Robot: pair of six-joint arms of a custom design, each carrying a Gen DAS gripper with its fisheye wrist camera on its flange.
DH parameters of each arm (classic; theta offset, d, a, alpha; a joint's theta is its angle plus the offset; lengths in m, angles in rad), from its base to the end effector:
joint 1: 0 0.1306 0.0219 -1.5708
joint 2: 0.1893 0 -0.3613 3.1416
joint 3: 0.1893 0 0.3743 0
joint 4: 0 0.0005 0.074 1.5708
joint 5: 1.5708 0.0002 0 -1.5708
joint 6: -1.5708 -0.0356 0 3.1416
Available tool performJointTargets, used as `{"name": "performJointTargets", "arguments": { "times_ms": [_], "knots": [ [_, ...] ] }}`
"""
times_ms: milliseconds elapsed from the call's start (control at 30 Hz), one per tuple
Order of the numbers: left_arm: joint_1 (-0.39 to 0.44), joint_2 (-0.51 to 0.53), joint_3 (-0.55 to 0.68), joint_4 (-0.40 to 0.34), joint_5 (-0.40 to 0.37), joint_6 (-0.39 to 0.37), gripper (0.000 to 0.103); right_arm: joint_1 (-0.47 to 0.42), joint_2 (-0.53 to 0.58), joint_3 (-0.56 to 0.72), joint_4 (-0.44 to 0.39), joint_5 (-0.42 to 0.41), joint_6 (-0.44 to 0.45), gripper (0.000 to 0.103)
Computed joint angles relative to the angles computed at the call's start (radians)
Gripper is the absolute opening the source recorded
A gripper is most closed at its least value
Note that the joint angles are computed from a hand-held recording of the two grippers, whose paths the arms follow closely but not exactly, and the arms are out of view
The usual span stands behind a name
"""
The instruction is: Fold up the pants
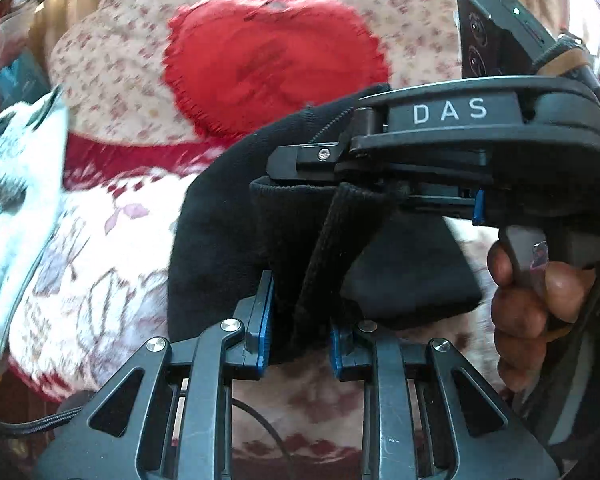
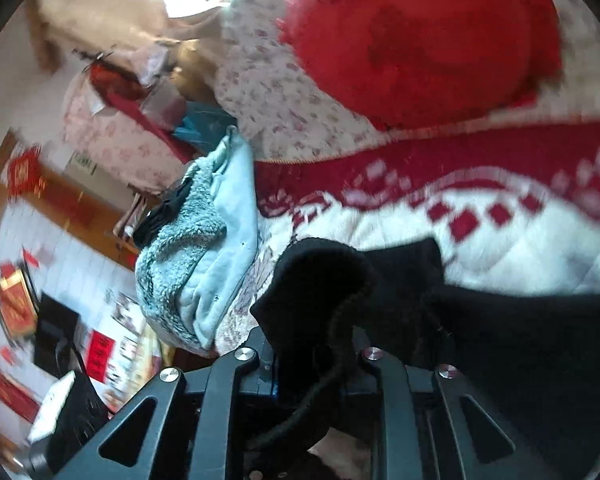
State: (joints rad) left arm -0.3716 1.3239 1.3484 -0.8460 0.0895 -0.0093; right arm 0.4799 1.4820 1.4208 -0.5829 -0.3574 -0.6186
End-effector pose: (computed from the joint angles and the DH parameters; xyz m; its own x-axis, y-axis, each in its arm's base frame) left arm 0.4177 -0.1667 0.4202 -0.6783 0.2743 -0.6817 0.4247 0.9034 -0.0591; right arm 0.4535 0.2495 0.4026 -0.8287 0.1811 -0.5296 -0.2456 0.7326 0.6348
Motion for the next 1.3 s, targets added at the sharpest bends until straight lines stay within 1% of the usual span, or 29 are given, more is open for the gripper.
{"name": "performJointTargets", "arguments": {
  "times_ms": [67,167,233,267,300,400,467,500,533,600,633,700,767,833,900,933,967,1000,1067,1100,1133,1200,1300],
  "knots": [
    [-0.013,-0.001,0.020,-0.009,0.042,-0.002,0.021,-0.014,-0.044,-0.010,-0.026,0.026,0.046,0.017],
    [-0.017,0.003,0.054,-0.052,0.132,0.000,0.021,-0.038,-0.094,-0.030,-0.070,0.064,0.087,0.015],
    [-0.005,0.003,0.076,-0.103,0.214,-0.009,0.021,-0.063,-0.121,-0.056,-0.093,0.076,0.092,0.015],
    [0.003,0.000,0.079,-0.122,0.243,-0.021,0.022,-0.081,-0.138,-0.078,-0.101,0.085,0.087,0.015],
    [0.005,-0.009,0.075,-0.128,0.245,-0.026,0.022,-0.097,-0.148,-0.097,-0.106,0.090,0.080,0.015],
    [0.006,-0.021,0.067,-0.126,0.173,-0.050,0.022,-0.143,-0.145,-0.129,-0.129,0.079,0.074,0.015],
    [0.010,-0.009,0.073,-0.127,0.130,-0.047,0.022,-0.167,-0.113,-0.123,-0.157,0.046,0.071,0.017],
    [0.012,0.004,0.085,-0.130,0.110,-0.038,0.022,-0.170,-0.103,-0.119,-0.171,0.050,0.069,0.019],
    [0.016,0.013,0.094,-0.126,0.094,-0.028,0.022,-0.171,-0.097,-0.114,-0.186,0.069,0.065,0.026],
    [0.022,0.032,0.108,-0.109,0.074,-0.014,0.022,-0.172,-0.112,-0.117,-0.193,0.090,0.078,0.031],
    [0.021,0.045,0.120,-0.107,0.056,-0.011,0.022,-0.173,-0.131,-0.122,-0.195,0.121,0.084,0.036],
    [0.016,0.074,0.139,-0.101,0.022,-0.010,0.022,-0.180,-0.159,-0.128,-0.208,0.169,0.082,0.040],
    [0.012,0.096,0.152,-0.097,-0.006,-0.013,0.022,-0.187,-0.187,-0.130,-0.224,0.219,0.076,0.040],
    [0.006,0.136,0.181,-0.098,-0.029,-0.010,0.022,-0.185,-0.213,-0.127,-0.228,0.266,0.087,0.040],
    [0.000,0.179,0.218,-0.109,-0.041,0.001,0.022,-0.178,-0.216,-0.113,-0.228,0.263,0.115,0.040],
    [-0.006,0.204,0.238,-0.115,-0.051,0.000,0.022,-0.173,-0.204,-0.099,-0.241,0.250,0.138,0.040],
    [-0.011,0.216,0.247,-0.116,-0.058,0.000,0.022,-0.166,-0.186,-0.082,-0.263,0.254,0.151,0.040],
    [-0.018,0.230,0.257,-0.112,-0.080,0.000,0.023,-0.159,-0.158,-0.058,-0.305,0.281,0.160,0.040],
    [-0.027,0.249,0.270,-0.109,-0.104,-0.002,0.026,-0.151,-0.113,-0.033,-0.354,0.340,0.149,0.040],
    [-0.028,0.257,0.275,-0.108,-0.111,0.001,0.027,-0.154,-0.101,-0.036,-0.362,0.339,0.146,0.040],
    [-0.028,0.263,0.278,-0.108,-0.117,0.007,0.028,-0.160,-0.082,-0.038,-0.362,0.311,0.145,0.040],
    [-0.027,0.274,0.280,-0.107,-0.130,0.020,0.029,-0.161,-0.063,-0.039,-0.347,0.293,0.158,0.040],
    [-0.023,0.297,0.291,-0.110,-0.186,0.051,0.029,-0.143,-0.018,0.012,-0.330,0.321,0.216,0.039]
  ]
}}
